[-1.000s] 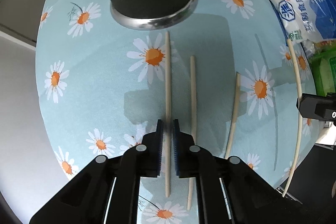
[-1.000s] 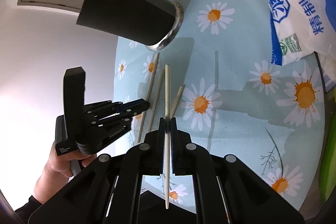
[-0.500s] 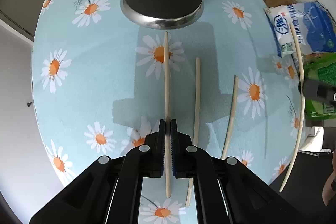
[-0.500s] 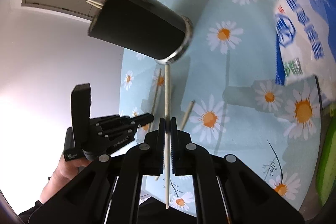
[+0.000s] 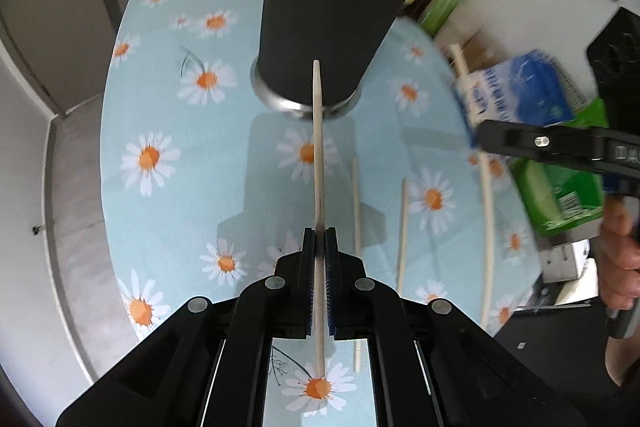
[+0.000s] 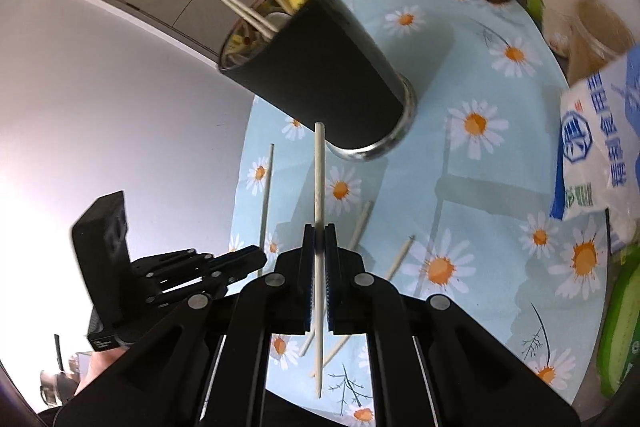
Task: Organize utensils
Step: 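Lift both chopsticks and carry them over the black holder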
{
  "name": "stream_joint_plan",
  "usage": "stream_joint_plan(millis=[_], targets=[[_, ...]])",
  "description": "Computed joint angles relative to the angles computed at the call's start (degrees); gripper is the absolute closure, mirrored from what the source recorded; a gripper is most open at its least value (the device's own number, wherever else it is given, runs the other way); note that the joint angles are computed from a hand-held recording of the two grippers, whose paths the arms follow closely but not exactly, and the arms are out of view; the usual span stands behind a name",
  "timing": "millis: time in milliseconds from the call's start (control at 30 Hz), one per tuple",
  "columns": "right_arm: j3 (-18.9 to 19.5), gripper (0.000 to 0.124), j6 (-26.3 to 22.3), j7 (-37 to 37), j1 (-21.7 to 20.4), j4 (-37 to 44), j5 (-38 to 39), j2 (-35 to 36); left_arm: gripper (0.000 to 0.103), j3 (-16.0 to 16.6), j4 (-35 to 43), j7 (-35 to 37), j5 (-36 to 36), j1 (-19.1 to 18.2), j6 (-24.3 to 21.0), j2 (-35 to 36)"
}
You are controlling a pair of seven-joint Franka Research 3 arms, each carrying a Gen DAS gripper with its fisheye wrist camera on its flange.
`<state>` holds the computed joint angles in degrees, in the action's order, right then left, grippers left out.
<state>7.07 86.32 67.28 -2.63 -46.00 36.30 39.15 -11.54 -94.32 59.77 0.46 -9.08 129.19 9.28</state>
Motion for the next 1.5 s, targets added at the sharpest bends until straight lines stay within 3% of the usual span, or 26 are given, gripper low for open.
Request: stream_joint_plan(millis=[267,600,1000,1500], targets=[[-0.5,0.118,4.3,-1.0,1.4,-4.5,-0.3,-4.2,0.099,-0.5,-2.7,4.0,-3.2,0.2,8.3,-2.1],[1.1,0.118,9.6,-4.6,-0.3,-8.6,8.8,-7.2,0.099,0.6,-4.9,5.0,-2.2,0.8,18.5,-5.6],[1.4,0.118,16.1,-7.1,0.6,-7.7,11.4,-8.2,0.099,1.3,-2.6,5.2,1.8,1.7,25.1,-5.5],[3.1,0.118,27.2,-13.2,1.2,-9.0,16.9,-9.7,0.099,0.4,0.2,14.6,-4.2,3.8,36.1,-3.2]])
